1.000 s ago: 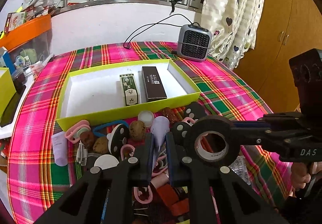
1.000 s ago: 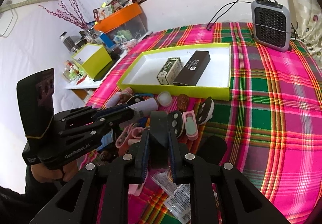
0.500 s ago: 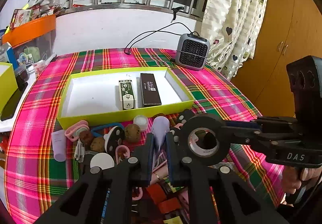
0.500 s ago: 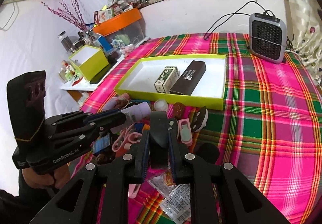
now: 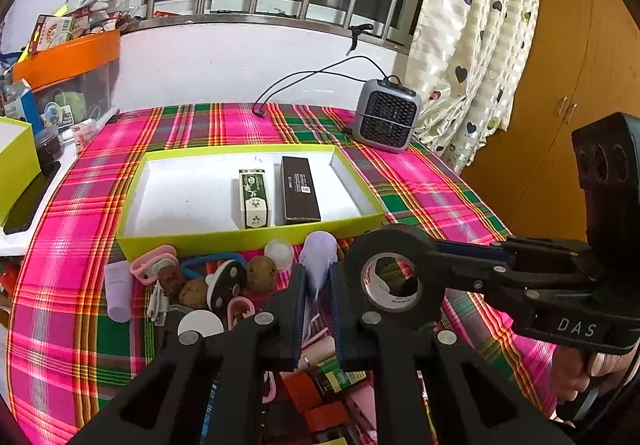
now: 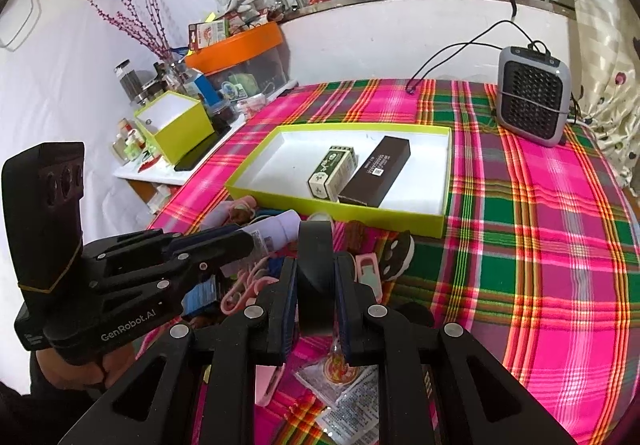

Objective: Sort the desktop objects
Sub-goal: 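Grasp the white tube with left tool while right tool holds the tape roll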

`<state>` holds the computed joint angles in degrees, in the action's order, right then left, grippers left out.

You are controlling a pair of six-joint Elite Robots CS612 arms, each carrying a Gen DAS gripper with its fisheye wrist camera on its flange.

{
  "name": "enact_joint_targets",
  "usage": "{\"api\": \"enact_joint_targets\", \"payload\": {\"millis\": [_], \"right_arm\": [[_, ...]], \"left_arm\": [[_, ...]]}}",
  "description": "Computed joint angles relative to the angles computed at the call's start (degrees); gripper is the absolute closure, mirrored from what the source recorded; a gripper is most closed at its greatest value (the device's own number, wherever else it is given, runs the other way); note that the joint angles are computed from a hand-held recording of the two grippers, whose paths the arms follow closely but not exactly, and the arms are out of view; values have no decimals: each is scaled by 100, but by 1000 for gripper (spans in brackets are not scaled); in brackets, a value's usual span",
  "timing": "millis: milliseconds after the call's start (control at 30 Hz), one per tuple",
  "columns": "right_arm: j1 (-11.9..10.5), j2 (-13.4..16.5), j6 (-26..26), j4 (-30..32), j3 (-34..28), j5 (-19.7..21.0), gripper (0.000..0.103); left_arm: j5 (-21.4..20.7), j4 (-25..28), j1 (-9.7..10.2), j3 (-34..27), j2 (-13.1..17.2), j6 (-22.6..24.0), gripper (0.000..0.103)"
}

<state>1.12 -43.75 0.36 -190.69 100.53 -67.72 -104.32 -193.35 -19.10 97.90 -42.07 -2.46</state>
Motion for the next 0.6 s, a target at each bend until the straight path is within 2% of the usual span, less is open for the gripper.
{"api": "enact_joint_targets", "payload": {"millis": [600], "right_arm": [[31, 102, -20, 56, -295, -131, 85]], "left_arm": [[94, -3, 7, -235, 69, -25, 91]]}}
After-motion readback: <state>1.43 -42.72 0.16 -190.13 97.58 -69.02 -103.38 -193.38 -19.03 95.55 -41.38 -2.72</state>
